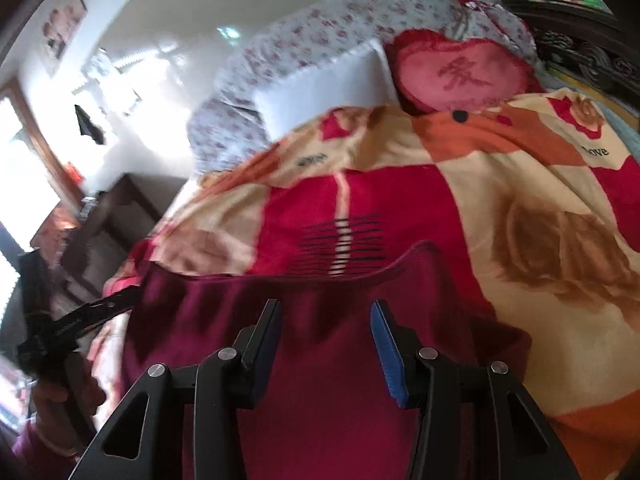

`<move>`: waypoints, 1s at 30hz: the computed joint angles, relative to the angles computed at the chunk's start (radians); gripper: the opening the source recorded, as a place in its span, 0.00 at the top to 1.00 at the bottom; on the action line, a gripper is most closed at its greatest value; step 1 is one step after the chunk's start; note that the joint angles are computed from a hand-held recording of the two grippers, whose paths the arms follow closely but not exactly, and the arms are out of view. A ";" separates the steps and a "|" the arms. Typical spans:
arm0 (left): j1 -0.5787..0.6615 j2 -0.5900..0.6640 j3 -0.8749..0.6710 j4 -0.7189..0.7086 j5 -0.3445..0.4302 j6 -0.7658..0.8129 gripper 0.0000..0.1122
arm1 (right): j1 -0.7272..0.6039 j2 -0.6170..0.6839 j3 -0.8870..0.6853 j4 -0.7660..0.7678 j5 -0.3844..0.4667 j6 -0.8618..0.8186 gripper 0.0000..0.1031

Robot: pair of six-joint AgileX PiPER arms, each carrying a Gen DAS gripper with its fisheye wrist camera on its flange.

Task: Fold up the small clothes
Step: 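Lift and fold the held edge over toward the collar, then open both tools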

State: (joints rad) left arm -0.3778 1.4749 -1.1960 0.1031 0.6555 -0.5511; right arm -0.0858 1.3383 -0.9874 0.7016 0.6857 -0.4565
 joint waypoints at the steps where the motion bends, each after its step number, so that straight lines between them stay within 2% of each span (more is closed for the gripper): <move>1: 0.008 0.035 -0.015 0.006 0.004 -0.011 0.31 | 0.013 0.025 -0.006 -0.037 -0.025 0.035 0.57; 4: 0.027 0.102 -0.041 0.021 0.000 -0.025 0.31 | 0.030 0.104 -0.021 -0.086 -0.081 0.070 0.58; 6: 0.014 0.120 -0.043 0.113 -0.006 -0.101 0.31 | 0.046 0.127 -0.019 -0.112 -0.129 0.077 0.59; 8: 0.039 0.148 -0.051 0.093 -0.003 -0.085 0.31 | 0.066 0.151 -0.033 -0.166 -0.152 0.111 0.59; 10: 0.068 0.131 -0.017 0.037 -0.048 -0.051 0.31 | 0.075 0.164 -0.057 -0.213 -0.139 0.146 0.59; 12: 0.049 0.111 -0.013 0.074 -0.028 -0.073 0.31 | 0.070 0.153 -0.069 -0.224 -0.110 0.150 0.59; 17: 0.010 0.016 0.037 0.118 -0.001 -0.088 0.31 | 0.021 -0.022 0.010 -0.190 -0.046 0.115 0.59; 20: -0.026 -0.043 0.071 0.172 0.011 -0.120 0.31 | 0.000 -0.129 0.065 -0.219 -0.015 0.127 0.58; 24: -0.084 -0.099 0.106 0.241 0.036 -0.167 0.31 | -0.026 -0.209 0.122 -0.246 0.008 0.127 0.58; 27: -0.121 -0.130 0.130 0.291 0.051 -0.216 0.31 | -0.036 -0.189 0.148 -0.274 0.012 0.155 0.58; 30: -0.135 -0.150 0.147 0.282 0.069 -0.226 0.31 | -0.060 -0.137 0.152 -0.223 0.025 0.115 0.58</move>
State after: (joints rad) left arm -0.5126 1.3253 -1.0495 0.3854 0.7247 -0.7774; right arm -0.1454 1.2014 -0.8359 0.4784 0.7110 -0.3411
